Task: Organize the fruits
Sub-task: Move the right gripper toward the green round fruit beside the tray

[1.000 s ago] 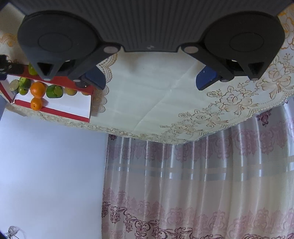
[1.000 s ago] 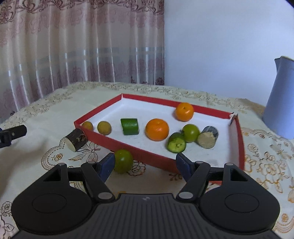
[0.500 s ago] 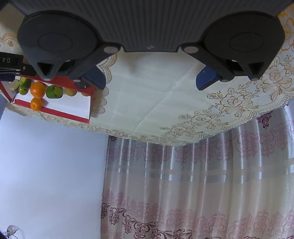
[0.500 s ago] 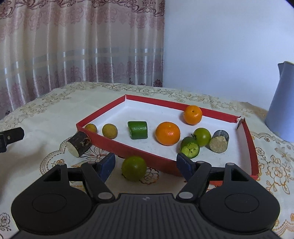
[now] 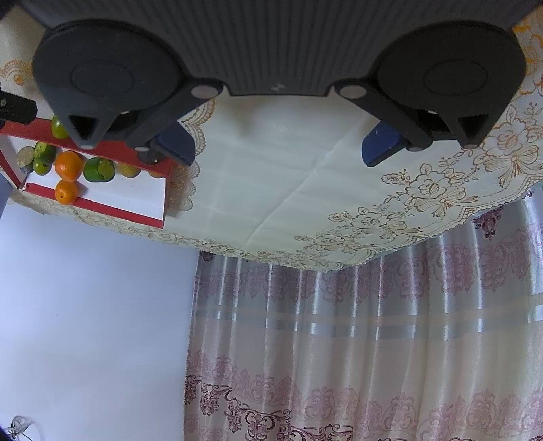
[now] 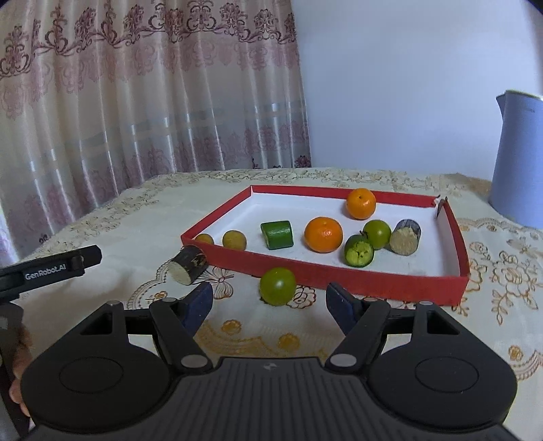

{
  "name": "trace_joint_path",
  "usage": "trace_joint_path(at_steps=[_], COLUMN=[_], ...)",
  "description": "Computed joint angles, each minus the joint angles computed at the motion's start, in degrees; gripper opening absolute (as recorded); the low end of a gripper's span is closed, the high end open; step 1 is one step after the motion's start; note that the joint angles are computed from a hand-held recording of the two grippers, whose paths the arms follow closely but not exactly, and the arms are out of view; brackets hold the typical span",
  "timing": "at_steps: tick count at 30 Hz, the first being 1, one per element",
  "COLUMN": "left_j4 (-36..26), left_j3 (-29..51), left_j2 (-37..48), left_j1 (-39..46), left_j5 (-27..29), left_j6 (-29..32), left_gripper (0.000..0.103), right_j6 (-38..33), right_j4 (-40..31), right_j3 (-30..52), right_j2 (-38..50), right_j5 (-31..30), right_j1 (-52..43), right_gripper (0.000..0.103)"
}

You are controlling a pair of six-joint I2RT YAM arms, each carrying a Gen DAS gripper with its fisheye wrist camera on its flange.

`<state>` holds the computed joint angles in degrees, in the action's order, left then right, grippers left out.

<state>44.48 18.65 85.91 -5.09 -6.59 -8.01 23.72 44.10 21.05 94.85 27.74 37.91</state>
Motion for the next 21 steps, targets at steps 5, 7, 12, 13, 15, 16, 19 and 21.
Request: trace_joint_path(at_steps=[5,7,12,13,15,16,19,21], left_j4=[-0.61,-1.06,-4.55,-4.99,-5.44,-5.56,-6.49,-7.34], left_j3=[0.38,0.57,2.40,2.61,2.72,2.72,3.14,3.54], left_j2=[0.25,0.30,0.83,0.92,1.05,1.06,1.15,1.22], left_j1=[-0.11,-0.05,-0.02,0.13,0.38,0.39,0.24,0.28], left_j5=[-0.43,-0.49,-1.17,-1.09,-0.97,-1.02,-1.30,-1.20], left_j6=[0.01,-0.06,-0.63,-0.87,-1.26,-1.33,-1.40,-1.46], left_gripper=[0.103,0.103,0.103,0.103,0.103,0.103,0.103,0.103], right_j6=[2.39,3.22,3.42,3.46,3.25,3.11,3.23,3.55], right_j4=[0.99,0.49,-1.25,-1.56,-2.72,-3.34,-4.16,-4.49], right_j3=[-0.50,-0.07,2.12,2.57,3.97,4.66,5.70,5.93], right_j2=[1.31,1.90,3.84,4.15,4.95,5.33,6.18,6.46], right_j5=[0.22,0.01,0.40,0.33,0.14,0.29,0.32,0.30], right_j1=[0.41,0.18,-0.38,-0.53,-0.97,-1.16,-1.55,-1.70], right_gripper=[0.074,0.074,0.074,0.074,0.074,0.074,0.074,0.074])
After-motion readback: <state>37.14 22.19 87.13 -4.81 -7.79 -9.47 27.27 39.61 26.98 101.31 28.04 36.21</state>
